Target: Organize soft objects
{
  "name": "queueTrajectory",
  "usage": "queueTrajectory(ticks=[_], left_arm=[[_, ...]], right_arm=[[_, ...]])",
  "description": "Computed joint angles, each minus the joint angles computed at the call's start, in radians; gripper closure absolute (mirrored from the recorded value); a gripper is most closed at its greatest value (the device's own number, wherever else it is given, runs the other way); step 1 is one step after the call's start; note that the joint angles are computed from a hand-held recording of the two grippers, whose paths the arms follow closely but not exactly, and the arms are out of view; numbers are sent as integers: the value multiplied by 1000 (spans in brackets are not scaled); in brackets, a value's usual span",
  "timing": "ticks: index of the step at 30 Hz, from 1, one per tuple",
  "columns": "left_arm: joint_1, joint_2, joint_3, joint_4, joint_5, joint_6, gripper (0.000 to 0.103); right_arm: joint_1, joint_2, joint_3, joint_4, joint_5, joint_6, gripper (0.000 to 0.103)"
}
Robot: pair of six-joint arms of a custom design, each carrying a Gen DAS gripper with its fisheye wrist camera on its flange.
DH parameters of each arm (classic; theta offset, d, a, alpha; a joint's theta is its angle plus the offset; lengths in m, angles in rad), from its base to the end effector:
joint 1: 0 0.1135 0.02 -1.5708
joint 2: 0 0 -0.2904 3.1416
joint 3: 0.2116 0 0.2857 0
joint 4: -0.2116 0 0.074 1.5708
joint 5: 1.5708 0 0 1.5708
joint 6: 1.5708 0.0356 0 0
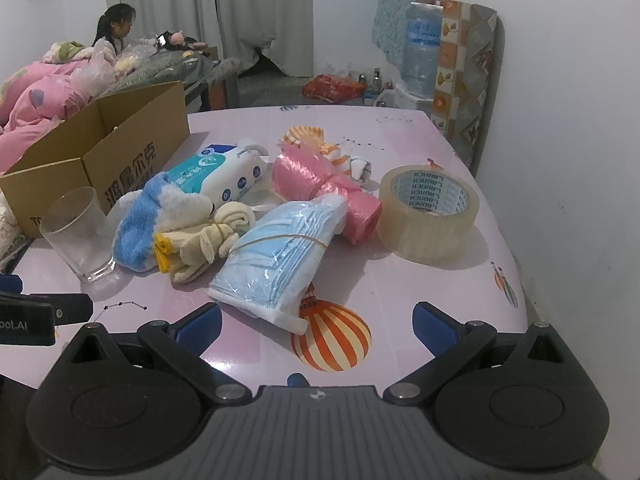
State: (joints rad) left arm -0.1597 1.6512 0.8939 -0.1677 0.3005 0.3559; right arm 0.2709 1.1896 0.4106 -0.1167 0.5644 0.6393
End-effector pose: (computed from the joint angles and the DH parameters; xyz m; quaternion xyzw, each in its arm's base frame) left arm 0.3464 -0.0665 0.1684 0.2850 0.8945 -0.1105 0.3261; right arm 0.2151 0.0400 0.1483 0.2567 0.8740 -0.0962 0.4012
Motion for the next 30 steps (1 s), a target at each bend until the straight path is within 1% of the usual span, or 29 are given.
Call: queueTrajectory(ticks=[30], left_arm=[[-4,-6,-8,2,-6,-1,0]], right_arm=[[-1,-32,-1,-20,5,0,31]])
